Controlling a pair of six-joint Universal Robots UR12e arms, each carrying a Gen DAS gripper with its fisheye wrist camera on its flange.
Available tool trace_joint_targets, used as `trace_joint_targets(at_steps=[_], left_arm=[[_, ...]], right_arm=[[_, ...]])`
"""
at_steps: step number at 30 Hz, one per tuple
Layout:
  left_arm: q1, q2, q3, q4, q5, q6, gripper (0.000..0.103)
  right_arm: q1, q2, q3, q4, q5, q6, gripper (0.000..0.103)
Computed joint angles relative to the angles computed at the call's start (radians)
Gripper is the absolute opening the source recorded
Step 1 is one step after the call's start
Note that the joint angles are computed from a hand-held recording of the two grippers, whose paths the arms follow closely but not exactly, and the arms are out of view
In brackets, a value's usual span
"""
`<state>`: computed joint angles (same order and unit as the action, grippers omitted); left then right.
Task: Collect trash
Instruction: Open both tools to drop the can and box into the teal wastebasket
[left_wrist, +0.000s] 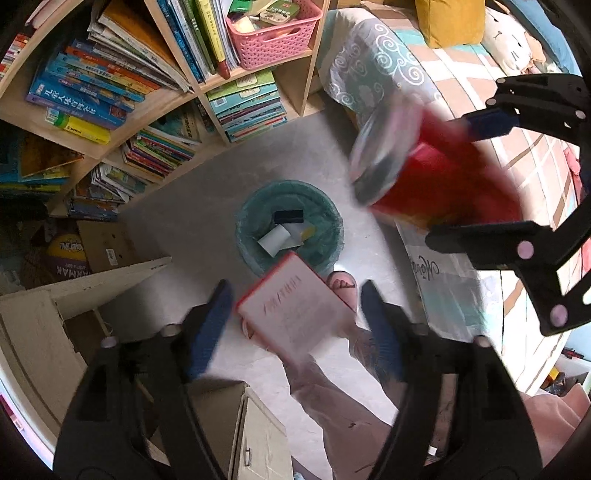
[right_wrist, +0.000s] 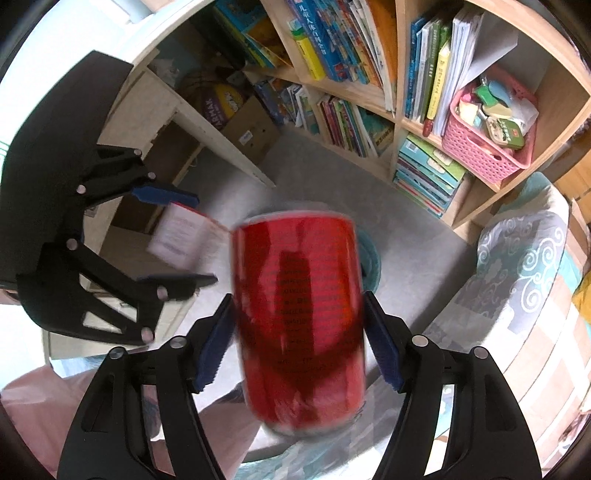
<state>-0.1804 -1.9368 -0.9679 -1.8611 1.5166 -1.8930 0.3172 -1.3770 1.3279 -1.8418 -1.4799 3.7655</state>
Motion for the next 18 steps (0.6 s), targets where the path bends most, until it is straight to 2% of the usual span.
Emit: trace_joint_targets(at_steps=[2, 5, 13, 18], left_arm=[[-0.002, 0.002, -0.006, 0.016, 0.003, -0.003, 0.08], [-0.003, -0.01, 0.012, -0.004, 0.007, -0.017, 0.08], [0.004, -0.017, 0.034, -0.019, -0.001, -0.022, 0.081], [0.025, -0.027, 0.076, -0.04, -0.021, -0.046, 0.082]], right_arm=[[-0.004, -0.005, 0.006, -0.011, -0.005, 0.01, 0.076], [-0.013, -0.014, 0.016, -0.029, 0.0, 0.024, 0.076], [-0.014, -0.019, 0.004, 0.004, -0.012, 0.023, 0.076], [-0.008, -0.013, -0.021, 0.024, -0.015, 0.01, 0.076]])
